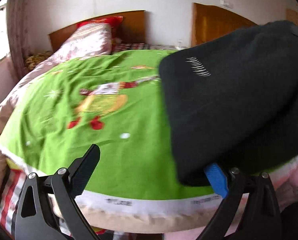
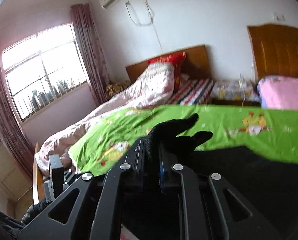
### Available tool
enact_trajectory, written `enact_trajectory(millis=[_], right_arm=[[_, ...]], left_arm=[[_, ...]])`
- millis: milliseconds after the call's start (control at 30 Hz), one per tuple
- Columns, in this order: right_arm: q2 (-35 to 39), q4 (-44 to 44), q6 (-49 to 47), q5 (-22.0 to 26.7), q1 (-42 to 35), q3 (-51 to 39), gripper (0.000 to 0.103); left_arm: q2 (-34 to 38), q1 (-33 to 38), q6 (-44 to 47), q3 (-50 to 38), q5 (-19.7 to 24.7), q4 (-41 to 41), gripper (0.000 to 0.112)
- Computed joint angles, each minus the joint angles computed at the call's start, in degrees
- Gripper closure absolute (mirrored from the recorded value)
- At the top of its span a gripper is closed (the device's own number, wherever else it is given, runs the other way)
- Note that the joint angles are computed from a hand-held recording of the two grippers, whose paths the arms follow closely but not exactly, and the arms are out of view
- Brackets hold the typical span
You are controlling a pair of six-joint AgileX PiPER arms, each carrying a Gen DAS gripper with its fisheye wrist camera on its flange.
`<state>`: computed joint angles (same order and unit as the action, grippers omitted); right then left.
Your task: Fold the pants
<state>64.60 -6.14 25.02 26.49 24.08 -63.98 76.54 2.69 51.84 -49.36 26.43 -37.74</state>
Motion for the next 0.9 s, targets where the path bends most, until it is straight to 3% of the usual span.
enact_trajectory(millis=[133,267,367,467,733,800,833,867,900], right_arm=[[-3.9,-5.0,5.8,1.0,0.0,5.0,0.090],[-6.8,1.3,2.8,0.6,-6.2,15.3,0.090],[-5.8,13.2,-7.6,-2.3,-11.2,21.8,0.090],[-6.3,19.8,-14.2,-2.7,-13.3,22.5,0.090],[-6.9,23.4,-16.8,-0.5,-13.9,23.8,0.089],[-5.8,25.8,-19.2,1.1,-16.1,25.0,0.076],[-6.3,24.5,-17.8,2.1,-16.4,25.0,0.052],[-7.2,22.8,-16.0,2.9,-16.3,25.0,0.040],[-9.3,22.3,-16.4,3.9,-16.6,25.0,0.036]], left_arm=[[-1.8,-1.1,0.0,1.8,-2.2,2.1,0.012],[1.4,2.7,3.6,-1.0,3.4,-4.3,0.011],[1.1,1.5,2.2,-0.1,1.8,-2.5,0.011],[0.5,0.5,-0.8,-0.1,1.3,0.6,0.011],[1.2,1.4,-0.5,-0.6,2.5,0.0,0.011],[1.2,1.5,-1.8,-1.0,3.5,1.4,0.011],[1.0,1.5,-3.0,-1.6,5.0,3.2,0.011],[0.2,1.8,-2.9,-2.0,6.6,4.1,0.012],[-1.0,2.3,-0.7,-2.0,8.4,3.6,0.012]])
